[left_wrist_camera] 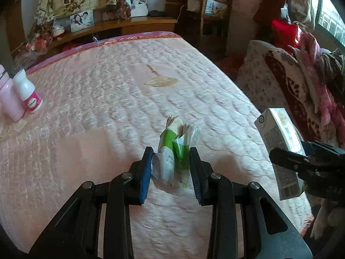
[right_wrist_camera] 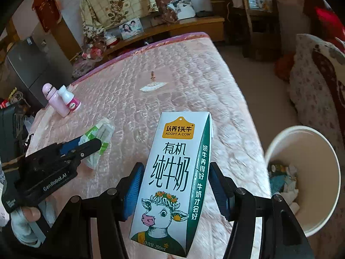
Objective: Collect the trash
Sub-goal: 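Carry both items over the white bucket and open both tools to drop them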
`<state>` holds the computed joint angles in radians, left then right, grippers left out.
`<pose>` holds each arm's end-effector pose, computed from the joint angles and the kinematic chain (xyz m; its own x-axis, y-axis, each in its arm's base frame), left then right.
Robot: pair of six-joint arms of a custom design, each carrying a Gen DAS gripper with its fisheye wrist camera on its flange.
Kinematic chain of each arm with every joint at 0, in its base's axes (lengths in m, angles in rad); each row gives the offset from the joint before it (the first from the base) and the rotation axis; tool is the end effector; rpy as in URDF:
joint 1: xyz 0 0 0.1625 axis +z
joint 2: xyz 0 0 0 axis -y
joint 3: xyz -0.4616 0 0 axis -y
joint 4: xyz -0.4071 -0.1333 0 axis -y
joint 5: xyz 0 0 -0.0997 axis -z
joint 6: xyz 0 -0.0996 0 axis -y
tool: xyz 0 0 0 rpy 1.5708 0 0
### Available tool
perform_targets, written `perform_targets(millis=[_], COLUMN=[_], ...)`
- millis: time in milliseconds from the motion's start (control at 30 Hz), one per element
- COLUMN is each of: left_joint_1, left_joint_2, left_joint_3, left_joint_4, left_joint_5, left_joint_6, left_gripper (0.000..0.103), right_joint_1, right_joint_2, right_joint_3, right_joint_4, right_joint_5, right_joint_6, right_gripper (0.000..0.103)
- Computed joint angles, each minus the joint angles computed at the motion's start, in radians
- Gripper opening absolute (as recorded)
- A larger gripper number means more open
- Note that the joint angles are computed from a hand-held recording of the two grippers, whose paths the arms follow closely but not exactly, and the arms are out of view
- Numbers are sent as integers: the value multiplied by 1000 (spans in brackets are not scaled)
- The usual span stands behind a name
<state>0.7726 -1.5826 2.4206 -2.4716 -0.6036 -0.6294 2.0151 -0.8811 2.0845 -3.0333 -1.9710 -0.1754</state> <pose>-0.1146 -0.4124 0.2713 -0.7709 -0.1107 -0.6273 0.3227 0.7812 -0.5344 0.3259 -0.4648 0.0755 -0.7886 -0.4533 0.4155 -0.5617 0.8060 -0.1866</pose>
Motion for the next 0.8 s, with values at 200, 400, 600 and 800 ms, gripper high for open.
perform_targets(millis=[200, 400, 600, 800], left_joint_1=[-57, -89, -105, -114], left_joint_2=[58, 109, 154, 196], left_joint_3=[-1, -14, -28, -41], left_joint_4=[4, -7, -22, -57], left_joint_5=[-5, -7, -7, -3], left_joint_6=[-52, -57, -42, -13], left_gripper=[31, 31, 31, 31], right_joint_1=[-24, -51, -71, -91], right_joint_2=[-65, -113, -141, -169], right_joint_3=[61, 99, 119, 132], right_joint_4=[-35, -54, -69, -75], right_joint_5=[-15, -26, -38, -50], right_joint_6=[4, -2, 1, -1], right_gripper=[59, 59, 59, 59])
